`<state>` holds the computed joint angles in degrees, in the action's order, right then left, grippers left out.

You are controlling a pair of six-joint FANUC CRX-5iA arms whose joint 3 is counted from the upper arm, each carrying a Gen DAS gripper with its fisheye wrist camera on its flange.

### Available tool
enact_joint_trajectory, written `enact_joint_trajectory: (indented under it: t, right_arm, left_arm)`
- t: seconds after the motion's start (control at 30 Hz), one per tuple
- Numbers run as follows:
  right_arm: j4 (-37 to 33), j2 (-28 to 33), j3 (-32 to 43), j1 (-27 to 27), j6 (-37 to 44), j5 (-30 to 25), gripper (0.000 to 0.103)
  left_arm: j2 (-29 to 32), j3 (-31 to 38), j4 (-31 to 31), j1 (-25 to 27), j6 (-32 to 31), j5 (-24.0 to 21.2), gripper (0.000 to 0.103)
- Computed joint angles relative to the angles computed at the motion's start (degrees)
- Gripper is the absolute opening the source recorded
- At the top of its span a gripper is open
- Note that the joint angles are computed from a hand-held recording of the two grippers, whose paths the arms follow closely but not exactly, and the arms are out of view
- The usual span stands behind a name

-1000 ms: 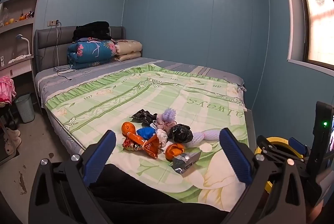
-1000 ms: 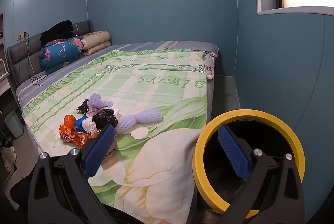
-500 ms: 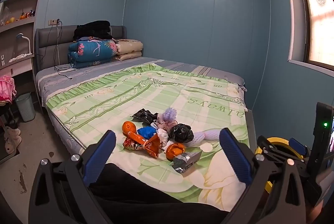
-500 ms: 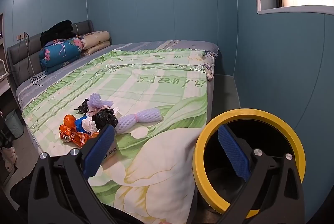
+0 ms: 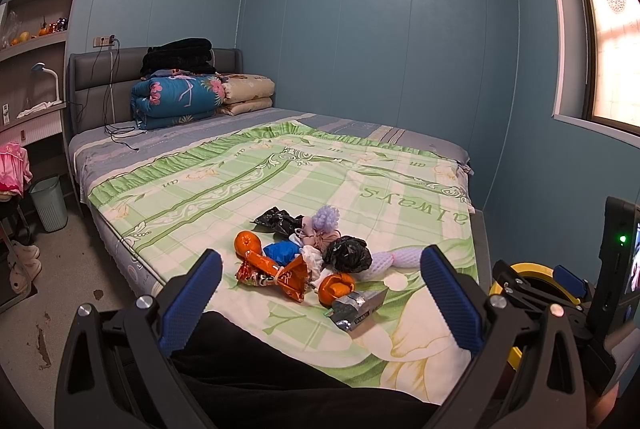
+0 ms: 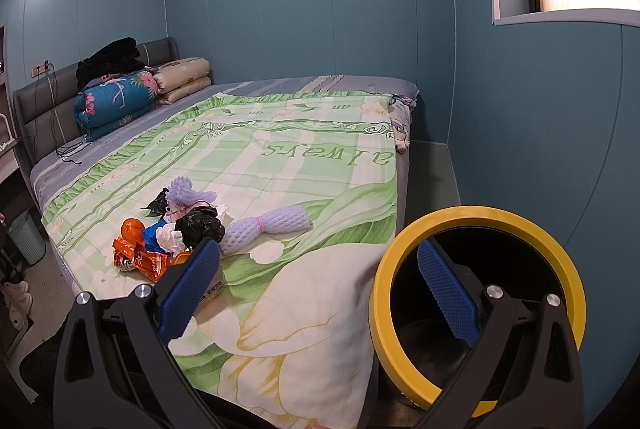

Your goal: Collect trash

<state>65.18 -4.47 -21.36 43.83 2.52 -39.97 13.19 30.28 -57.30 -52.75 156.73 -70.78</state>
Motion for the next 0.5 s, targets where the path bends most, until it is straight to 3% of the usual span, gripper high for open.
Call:
enact_joint_trajectory:
  t: [0.5]
  right_arm:
    - [-0.5, 0.0, 0.1, 0.1, 0.3, -0.1, 0.095]
  left_arm:
    - [0.1, 0.4, -0.1, -0.2, -0.2, -0.3, 0.096]
